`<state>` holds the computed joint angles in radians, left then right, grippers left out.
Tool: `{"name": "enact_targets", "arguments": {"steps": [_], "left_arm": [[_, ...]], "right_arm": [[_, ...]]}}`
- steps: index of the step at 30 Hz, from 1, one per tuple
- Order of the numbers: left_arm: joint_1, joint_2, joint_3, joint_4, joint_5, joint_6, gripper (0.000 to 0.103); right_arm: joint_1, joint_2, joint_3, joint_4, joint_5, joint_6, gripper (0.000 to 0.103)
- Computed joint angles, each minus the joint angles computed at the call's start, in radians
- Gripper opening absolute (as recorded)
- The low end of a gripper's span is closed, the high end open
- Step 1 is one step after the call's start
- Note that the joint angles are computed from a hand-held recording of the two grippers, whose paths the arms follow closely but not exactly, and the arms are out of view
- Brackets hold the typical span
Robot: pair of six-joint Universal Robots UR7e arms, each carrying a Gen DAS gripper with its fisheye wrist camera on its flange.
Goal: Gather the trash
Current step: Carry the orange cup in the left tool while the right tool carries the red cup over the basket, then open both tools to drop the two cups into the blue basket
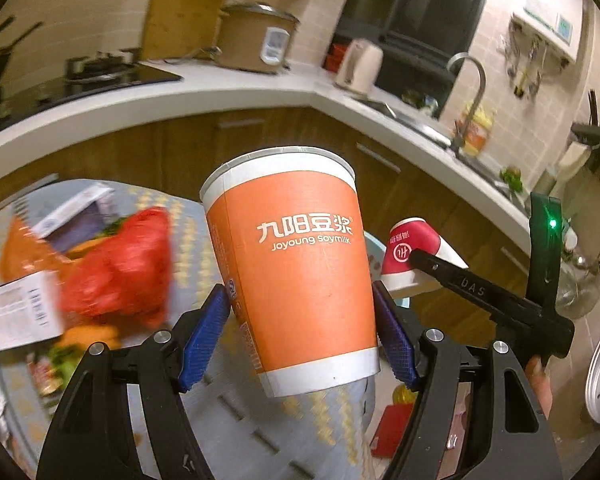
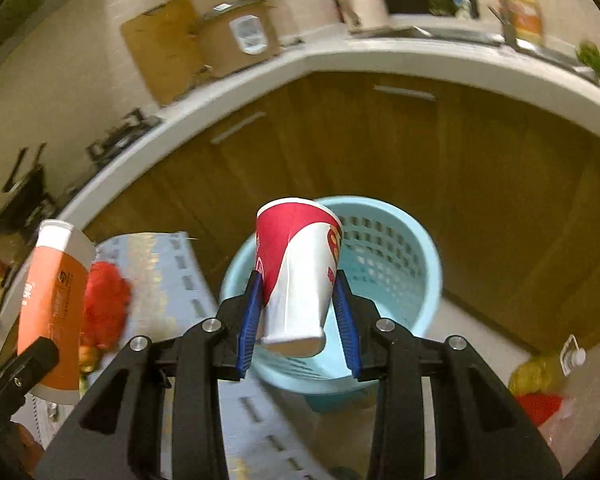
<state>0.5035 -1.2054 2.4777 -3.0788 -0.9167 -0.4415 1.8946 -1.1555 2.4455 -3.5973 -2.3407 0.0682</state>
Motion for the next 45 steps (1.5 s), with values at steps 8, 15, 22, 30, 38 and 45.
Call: {"name": "enact_targets", "arguments": {"steps": [8,15,22,30,38,45], "left_arm": [[0.108,0.234,-0.147,-0.073,-0.091,0.09,0.069],[0.176,0.371,-0.24,-0.111,-0.164,0.105,0.069],[0.203,0.427,-0.282,-0.094,-0.185,0.112,0.069],[0.213,0.42,-0.282,-0.069,-0.195,0.11,0.071],[0.2,0.387,-0.242,-0.089,-0.19,0.091,0.076],[0.159,0.319,-0.167,-0.129,-0.16,0.07,0.076]], "right_arm": [[-0.112,0.015,0.026,-0.03,-0.004,-0.026,0.032],[-0.185,0.024,0.035,-0.036,0.044,-0.043,0.033],[-0.24,0.051,0.027,-0.022,0.079,-0.04,0.033],[-0.265,0.052,0.029,-0.024,0.106,-0.03,0.035],[-0.245,0.033,0.037,-0.013,0.097,-0.015,0.035],[-0.187,0.011,0.042,-0.004,0.078,-0.01,0.035]]}}
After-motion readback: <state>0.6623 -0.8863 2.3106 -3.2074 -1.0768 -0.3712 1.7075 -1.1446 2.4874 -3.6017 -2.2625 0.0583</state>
